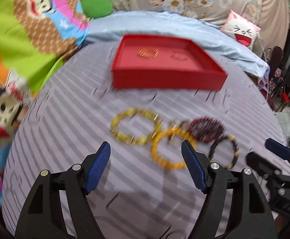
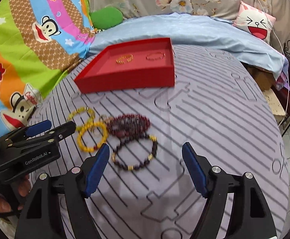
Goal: Organize jewelry
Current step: 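Withdraw both tools from the tray back toward the remaining bracelets, then grasp the pale yellow beaded bracelet with the left tool while the right tool grasps the dark bead bracelet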
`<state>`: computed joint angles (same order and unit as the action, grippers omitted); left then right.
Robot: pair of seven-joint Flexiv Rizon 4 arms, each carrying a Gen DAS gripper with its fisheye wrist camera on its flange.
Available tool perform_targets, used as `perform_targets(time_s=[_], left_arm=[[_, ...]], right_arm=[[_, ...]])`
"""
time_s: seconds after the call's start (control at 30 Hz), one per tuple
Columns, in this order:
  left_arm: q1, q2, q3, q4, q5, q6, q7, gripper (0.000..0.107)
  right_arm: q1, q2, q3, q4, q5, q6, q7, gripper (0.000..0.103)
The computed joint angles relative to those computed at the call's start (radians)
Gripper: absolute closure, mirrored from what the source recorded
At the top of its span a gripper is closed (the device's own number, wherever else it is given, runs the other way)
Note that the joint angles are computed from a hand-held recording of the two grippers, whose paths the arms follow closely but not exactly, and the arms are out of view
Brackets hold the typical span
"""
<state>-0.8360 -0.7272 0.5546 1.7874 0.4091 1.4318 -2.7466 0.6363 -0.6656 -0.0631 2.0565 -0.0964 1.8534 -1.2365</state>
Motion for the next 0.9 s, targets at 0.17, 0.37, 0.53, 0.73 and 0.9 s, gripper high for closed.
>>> perform_targets(time_s=[0.17, 0.37, 0.53, 0.73, 0.9], left_arm=[[-0.008, 0.017, 0.013, 0.07, -0.011, 0.012, -0.069, 0.037], [0.049, 0.024, 0.0, 0.065, -0.03, 0.002, -0.058, 0.037], [0.119, -0.011, -0.044, -0.005, -0.03, -0.046, 0.001, 0.042], [0.168, -0.055, -0.073, -0.051, -0.049, -0.058, 0.04, 0.047], [0.139, -0.074, -0.042, -0.075, -0.023, -0.068, 0.021, 0.056]], right_arm=[[0.033, -0.006, -0.027, 0.035, 0.027, 0.015, -0.006, 0.031], [0.032, -0.019, -0.029, 0.006, 0.026, 0.003, -0.004, 0.031], [0.049, -0.033, -0.054, -0.031, 0.024, -0.017, 0.006, 0.031], [0.065, -0.059, -0.084, -0.073, 0.007, -0.055, 0.026, 0.036], [0.055, -0.082, -0.082, -0.099, -0.023, -0.093, 0.047, 0.047]])
